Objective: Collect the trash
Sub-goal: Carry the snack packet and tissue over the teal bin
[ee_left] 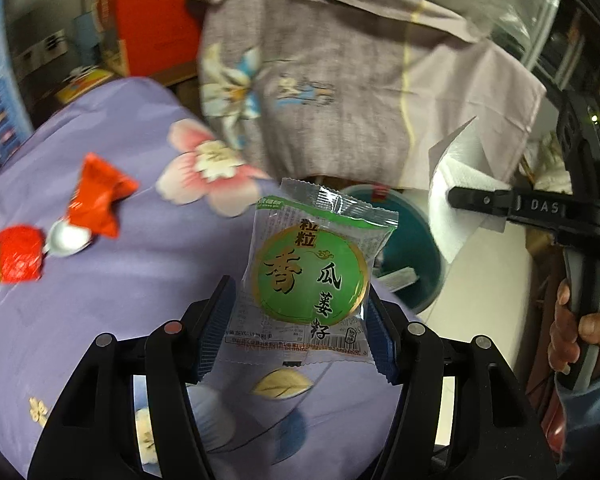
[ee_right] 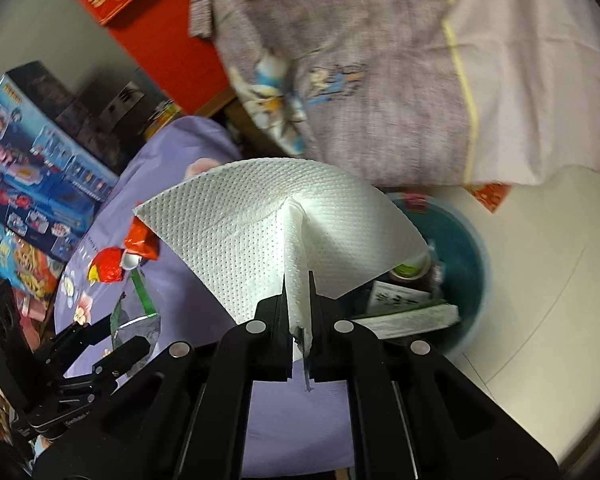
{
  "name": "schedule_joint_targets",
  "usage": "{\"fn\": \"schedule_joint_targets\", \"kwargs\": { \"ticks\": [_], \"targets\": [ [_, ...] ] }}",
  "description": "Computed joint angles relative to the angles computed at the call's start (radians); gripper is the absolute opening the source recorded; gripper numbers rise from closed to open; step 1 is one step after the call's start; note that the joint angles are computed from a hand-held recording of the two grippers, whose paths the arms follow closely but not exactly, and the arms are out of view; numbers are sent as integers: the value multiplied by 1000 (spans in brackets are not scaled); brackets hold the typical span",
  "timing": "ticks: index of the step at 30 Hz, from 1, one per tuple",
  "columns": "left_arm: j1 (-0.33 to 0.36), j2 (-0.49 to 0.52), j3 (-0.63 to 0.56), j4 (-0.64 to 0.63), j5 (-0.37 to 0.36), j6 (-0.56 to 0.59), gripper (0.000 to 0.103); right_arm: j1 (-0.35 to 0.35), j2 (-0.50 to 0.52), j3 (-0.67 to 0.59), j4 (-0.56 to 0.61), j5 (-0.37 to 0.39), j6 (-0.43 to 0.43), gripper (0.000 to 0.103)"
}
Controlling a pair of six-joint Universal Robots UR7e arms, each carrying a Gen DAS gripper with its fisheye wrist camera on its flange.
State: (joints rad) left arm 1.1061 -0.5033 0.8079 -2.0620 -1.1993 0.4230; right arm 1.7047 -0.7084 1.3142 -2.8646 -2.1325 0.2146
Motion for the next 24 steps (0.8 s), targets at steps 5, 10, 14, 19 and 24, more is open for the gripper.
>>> {"fn": "schedule_joint_targets", "kwargs": {
  "ticks": [5, 10, 14, 19, 24],
  "targets": [
    [-24, 31, -6, 16, 3, 10, 62, -31, -55, 77, -28, 11, 17, 7],
    [-43, 63, -15, 34, 14, 12, 62, -57, -85, 121, -46, 31, 33, 7],
    [-52, 91, -36, 59, 24, 10, 62, -76, -96, 139, -48, 48, 45, 7],
    [-57, 124, -68, 78, 31, 7, 62, -95, -103, 150, -48, 63, 56, 7],
    [-61, 166, -116, 114, 36, 9, 63, -114, -105, 155, -36, 74, 72, 7]
  ]
}}
